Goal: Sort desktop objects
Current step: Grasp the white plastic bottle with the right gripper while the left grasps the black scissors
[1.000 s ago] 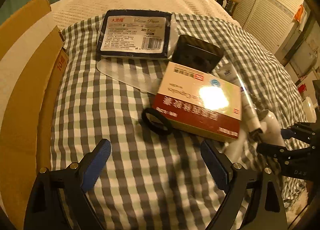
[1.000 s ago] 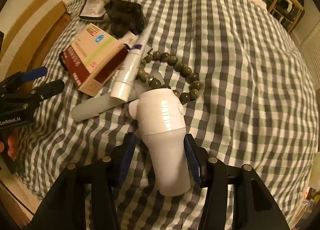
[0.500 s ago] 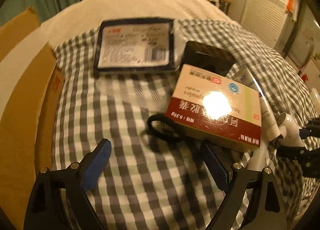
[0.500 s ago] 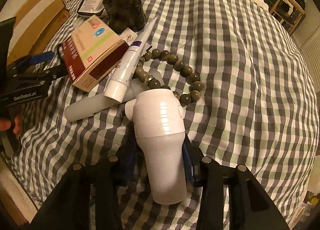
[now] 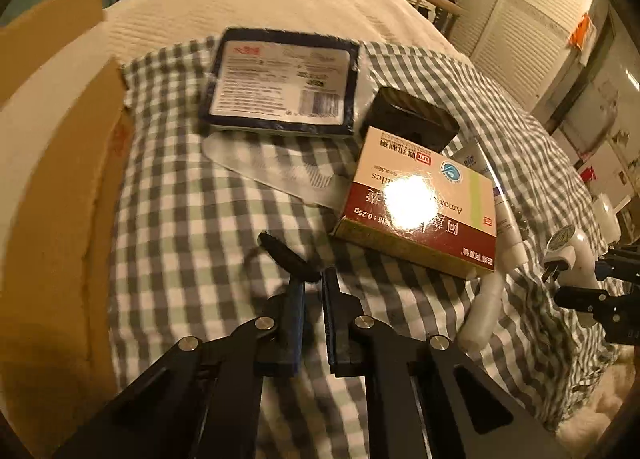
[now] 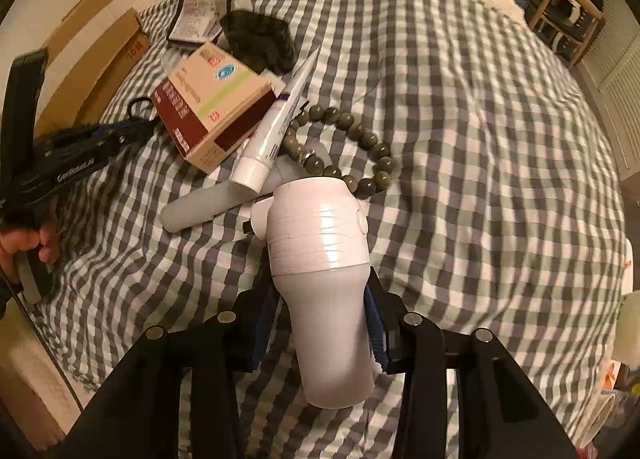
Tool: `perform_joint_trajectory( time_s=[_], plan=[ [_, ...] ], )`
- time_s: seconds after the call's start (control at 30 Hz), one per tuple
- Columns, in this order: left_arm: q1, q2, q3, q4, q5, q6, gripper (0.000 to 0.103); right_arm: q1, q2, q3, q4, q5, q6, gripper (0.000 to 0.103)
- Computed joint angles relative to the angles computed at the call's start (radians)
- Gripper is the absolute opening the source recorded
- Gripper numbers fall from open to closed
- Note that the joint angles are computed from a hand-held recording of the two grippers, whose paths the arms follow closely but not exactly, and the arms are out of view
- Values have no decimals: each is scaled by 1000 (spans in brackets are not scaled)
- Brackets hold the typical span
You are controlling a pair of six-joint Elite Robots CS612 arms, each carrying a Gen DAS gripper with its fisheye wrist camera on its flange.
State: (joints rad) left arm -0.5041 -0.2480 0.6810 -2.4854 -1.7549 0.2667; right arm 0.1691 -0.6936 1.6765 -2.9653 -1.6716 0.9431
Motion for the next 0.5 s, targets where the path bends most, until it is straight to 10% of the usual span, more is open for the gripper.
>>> perform_joint_trajectory(
  time_s=[0.5],
  plan=[
    [12, -139, 199, -159, -53, 37, 9, 24, -49, -63, 74, -113, 6, 40]
  ],
)
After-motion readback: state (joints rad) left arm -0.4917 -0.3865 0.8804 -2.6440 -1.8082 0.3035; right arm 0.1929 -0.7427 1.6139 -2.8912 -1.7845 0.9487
